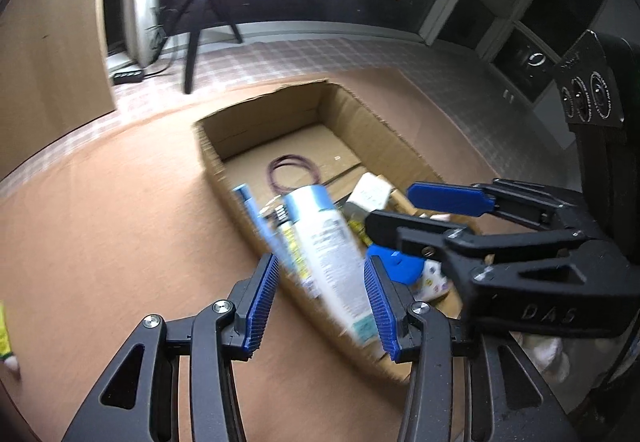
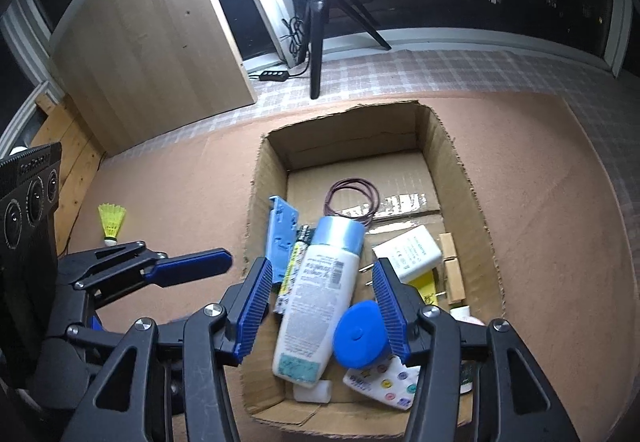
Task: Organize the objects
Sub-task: 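Withdraw both tools from the box toward the yellow shuttlecock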
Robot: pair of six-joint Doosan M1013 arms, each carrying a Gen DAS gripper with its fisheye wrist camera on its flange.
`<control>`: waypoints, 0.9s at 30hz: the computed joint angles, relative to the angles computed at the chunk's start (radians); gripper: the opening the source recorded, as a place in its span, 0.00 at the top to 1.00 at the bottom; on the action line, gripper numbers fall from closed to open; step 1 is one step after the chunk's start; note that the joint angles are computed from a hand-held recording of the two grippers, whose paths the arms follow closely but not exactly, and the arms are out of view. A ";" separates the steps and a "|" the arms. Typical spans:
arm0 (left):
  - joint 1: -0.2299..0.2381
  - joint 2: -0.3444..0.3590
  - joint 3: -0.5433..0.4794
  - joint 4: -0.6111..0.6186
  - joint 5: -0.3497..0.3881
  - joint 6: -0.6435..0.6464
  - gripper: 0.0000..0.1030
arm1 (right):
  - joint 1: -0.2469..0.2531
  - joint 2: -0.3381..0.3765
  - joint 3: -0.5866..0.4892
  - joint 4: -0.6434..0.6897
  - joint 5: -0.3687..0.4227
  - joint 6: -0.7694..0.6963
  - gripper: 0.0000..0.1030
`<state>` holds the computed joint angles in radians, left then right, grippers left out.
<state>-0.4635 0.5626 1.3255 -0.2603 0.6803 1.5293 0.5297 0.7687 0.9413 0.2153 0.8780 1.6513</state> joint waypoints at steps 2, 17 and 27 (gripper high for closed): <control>0.004 -0.021 0.029 0.030 -0.010 -0.024 0.53 | 0.008 -0.004 0.004 -0.003 0.000 0.001 0.53; 0.055 -0.182 0.227 0.214 -0.063 -0.242 0.51 | 0.076 -0.028 0.026 -0.020 -0.024 0.035 0.50; 0.101 -0.257 0.329 0.262 -0.090 -0.328 0.42 | 0.133 -0.010 -0.004 -0.095 -0.001 0.072 0.48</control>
<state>-0.3623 0.3055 1.6544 0.0020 0.5899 1.2010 0.6629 0.7591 0.9369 0.1199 0.8768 1.7231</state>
